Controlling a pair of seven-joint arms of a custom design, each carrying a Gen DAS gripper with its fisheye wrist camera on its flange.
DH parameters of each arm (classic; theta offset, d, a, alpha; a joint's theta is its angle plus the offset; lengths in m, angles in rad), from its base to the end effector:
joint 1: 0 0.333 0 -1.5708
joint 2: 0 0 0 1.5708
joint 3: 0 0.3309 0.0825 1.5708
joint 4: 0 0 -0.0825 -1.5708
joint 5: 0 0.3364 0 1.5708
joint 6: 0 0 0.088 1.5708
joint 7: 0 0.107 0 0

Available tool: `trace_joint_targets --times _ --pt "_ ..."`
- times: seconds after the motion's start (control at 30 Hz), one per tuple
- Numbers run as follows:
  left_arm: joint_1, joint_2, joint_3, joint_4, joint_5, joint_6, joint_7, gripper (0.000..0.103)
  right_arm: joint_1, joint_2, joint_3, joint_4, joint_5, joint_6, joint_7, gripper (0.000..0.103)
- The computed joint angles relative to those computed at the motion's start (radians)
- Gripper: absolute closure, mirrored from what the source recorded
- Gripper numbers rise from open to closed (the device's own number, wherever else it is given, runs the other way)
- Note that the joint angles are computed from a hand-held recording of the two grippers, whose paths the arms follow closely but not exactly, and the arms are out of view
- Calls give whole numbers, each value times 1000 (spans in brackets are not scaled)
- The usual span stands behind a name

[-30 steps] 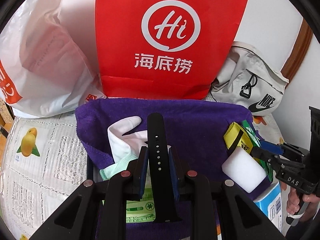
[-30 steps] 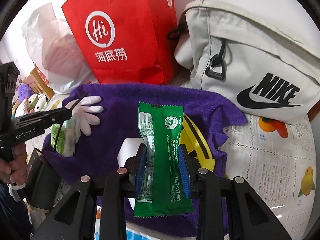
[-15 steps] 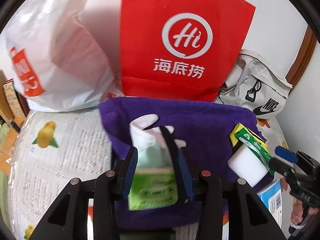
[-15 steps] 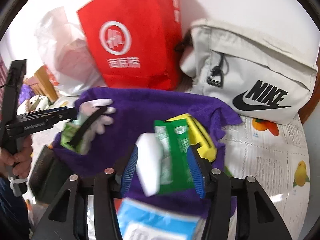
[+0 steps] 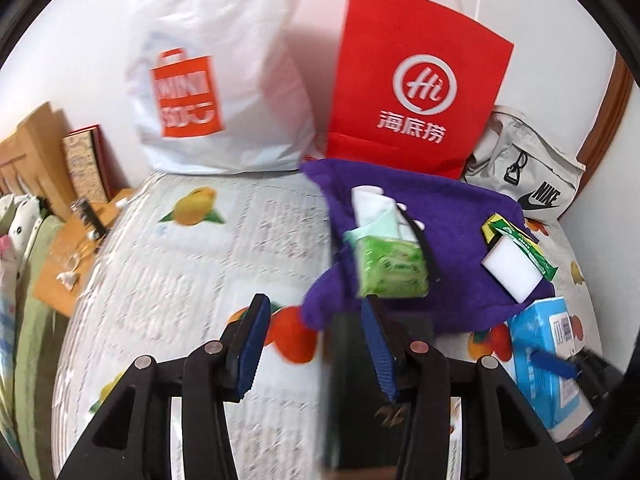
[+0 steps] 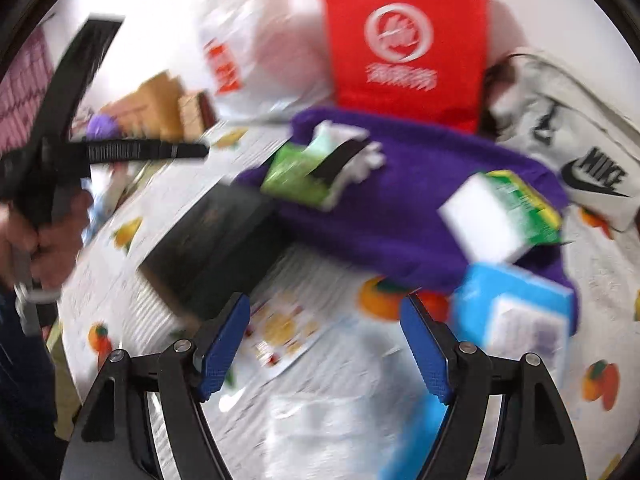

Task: Organize soft objects
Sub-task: 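Grasp the orange-print sticker packet on the bed with the right tool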

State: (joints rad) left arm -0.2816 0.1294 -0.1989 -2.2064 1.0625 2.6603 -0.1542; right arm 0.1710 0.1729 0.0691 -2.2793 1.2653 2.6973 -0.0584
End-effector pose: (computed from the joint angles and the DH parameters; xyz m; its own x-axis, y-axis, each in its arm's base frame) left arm 0.4610 -0.2656 0.3951 0.3202 -0.9413 0.1069 -0.7266 -0.3164 -0.6099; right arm 0.5022 0.0895 0.3402 0.7092 -0.6923 -0.1330 -0.6049 -0.5006 -0.6193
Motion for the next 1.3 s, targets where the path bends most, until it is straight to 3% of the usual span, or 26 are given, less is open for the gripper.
trace_joint_targets --times 0.23,0.33,0.47,0.53,0.57,0.87,0.9,1.0,1.07,1.3 --pt "22 -87 -1 -119 95 43 -126 57 60 40 42 -54 31 134 -74 26" --pt "41 -90 2 -145 130 77 -171 57 69 63 47 -52 18 149 -59 26" --pt "60 -90 6 -165 164 109 -203 57 83 104 71 -33 65 242 -120 25" --pt "66 -91 7 -169 183 114 -215 57 83 124 78 -17 77 267 -130 11" --pt "69 -92 7 -171 192 119 -222 57 80 132 84 -8 98 280 -148 11" --pt "81 -85 8 -182 221 151 -242 57 63 168 97 44 144 233 -216 12" --pt "81 -86 8 -186 218 153 -242 57 60 165 92 43 129 211 -206 17" --pt "82 -90 8 -196 223 159 -257 57 54 151 87 37 119 176 -213 45" --pt "83 -91 8 -201 229 170 -275 57 58 147 83 35 114 173 -208 50" --pt "70 -104 -5 -211 211 164 -270 57 55 110 74 2 135 152 -210 90"
